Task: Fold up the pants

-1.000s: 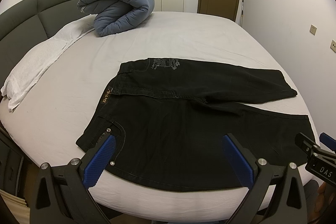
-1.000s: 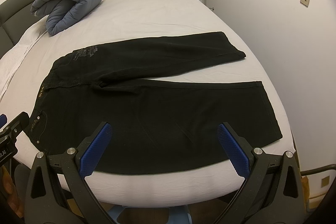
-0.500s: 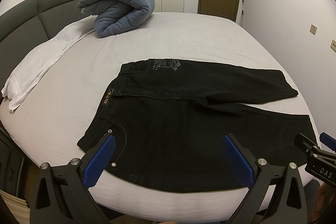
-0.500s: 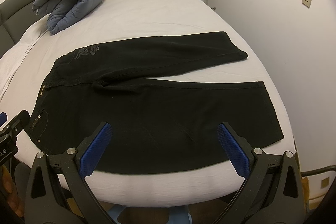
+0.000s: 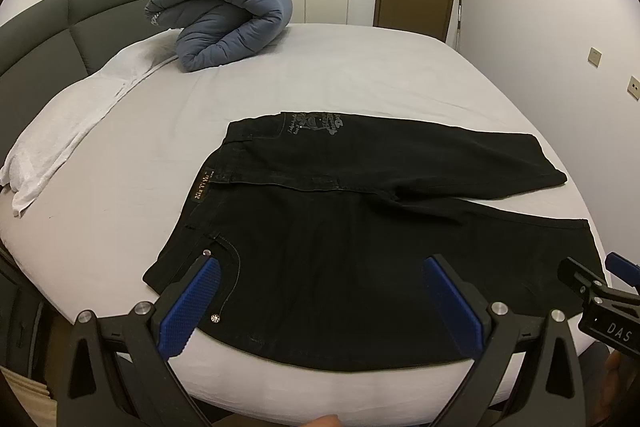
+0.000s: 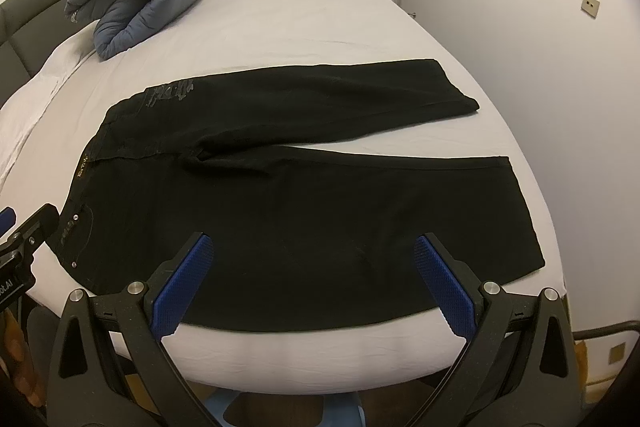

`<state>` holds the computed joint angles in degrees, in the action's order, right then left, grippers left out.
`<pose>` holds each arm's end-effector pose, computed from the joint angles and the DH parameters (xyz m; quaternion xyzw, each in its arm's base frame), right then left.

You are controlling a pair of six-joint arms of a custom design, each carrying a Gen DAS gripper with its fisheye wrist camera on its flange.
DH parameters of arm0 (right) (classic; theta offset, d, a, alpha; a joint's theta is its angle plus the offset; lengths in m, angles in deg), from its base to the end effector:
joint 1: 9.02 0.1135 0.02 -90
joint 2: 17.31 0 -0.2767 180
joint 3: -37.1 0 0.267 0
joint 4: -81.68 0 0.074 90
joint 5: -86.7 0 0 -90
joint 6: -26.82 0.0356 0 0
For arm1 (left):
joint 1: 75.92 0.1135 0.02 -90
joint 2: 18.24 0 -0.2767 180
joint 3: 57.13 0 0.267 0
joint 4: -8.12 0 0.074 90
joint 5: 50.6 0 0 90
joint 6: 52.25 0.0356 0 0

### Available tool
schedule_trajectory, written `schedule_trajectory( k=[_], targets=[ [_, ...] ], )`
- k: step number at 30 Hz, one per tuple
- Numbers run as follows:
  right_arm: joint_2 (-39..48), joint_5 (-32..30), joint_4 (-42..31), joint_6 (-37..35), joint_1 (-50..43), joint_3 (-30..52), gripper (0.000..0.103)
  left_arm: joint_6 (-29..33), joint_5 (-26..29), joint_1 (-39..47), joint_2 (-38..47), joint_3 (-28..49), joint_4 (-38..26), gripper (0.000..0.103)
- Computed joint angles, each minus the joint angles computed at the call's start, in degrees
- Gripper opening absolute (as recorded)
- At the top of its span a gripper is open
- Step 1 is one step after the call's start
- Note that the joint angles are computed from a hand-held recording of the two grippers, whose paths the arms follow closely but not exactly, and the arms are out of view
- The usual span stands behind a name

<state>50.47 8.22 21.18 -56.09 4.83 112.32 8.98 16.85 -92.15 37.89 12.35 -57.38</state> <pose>0.2401 0.0519 0.3172 -0.0239 0.9439 -0.0363 0.3273 0.1874 -0.0403 0.3205 -0.1643 0.9152 0.0492 0.3646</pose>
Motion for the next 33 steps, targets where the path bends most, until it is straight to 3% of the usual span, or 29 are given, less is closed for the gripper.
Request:
schedule_trajectory(
  k=[8,12,15,17,23,25,26,29,33],
  targets=[
    [3.4,-0.2,1.1,-0.5,0.6,1.0,0.102,4.9,5.6,7.2,-0.3,-1.3,5.0,0.103],
    [5.7,-3.1,3.2,-2.9,-0.3,2.1,0.102,11.8,16.7,15.3,1.7,-1.4,10.7,0.103],
    [8.5,-8.9,5.1,-7.2,-2.3,4.6,0.102,16.7,22.5,19.9,8.3,2.6,11.2,0.103],
    [10.9,-12.0,6.1,-10.2,-3.7,7.0,0.102,19.9,23.3,22.4,12.2,5.2,13.1,0.103],
    [21.8,-23.7,6.0,-18.5,-9.7,17.5,0.102,33.9,27.0,28.6,31.3,22.8,13.6,0.103],
    [26.5,-27.8,4.2,-20.9,-12.0,22.1,0.096,38.2,25.0,29.4,38.8,30.1,13.3,0.103],
    [29.2,-30.1,2.7,-22.7,-13.0,24.9,0.088,40.8,24.9,29.9,43.4,35.0,12.0,0.103],
    [35.5,-34.2,-0.6,-28.1,-14.9,31.1,0.076,47.6,25.2,30.8,56.6,50.0,7.3,0.103],
    [42.1,-37.3,-3.5,-33.7,-16.4,37.2,0.075,53.9,24.0,31.0,76.1,75.8,-4.5,0.103]
  ],
)
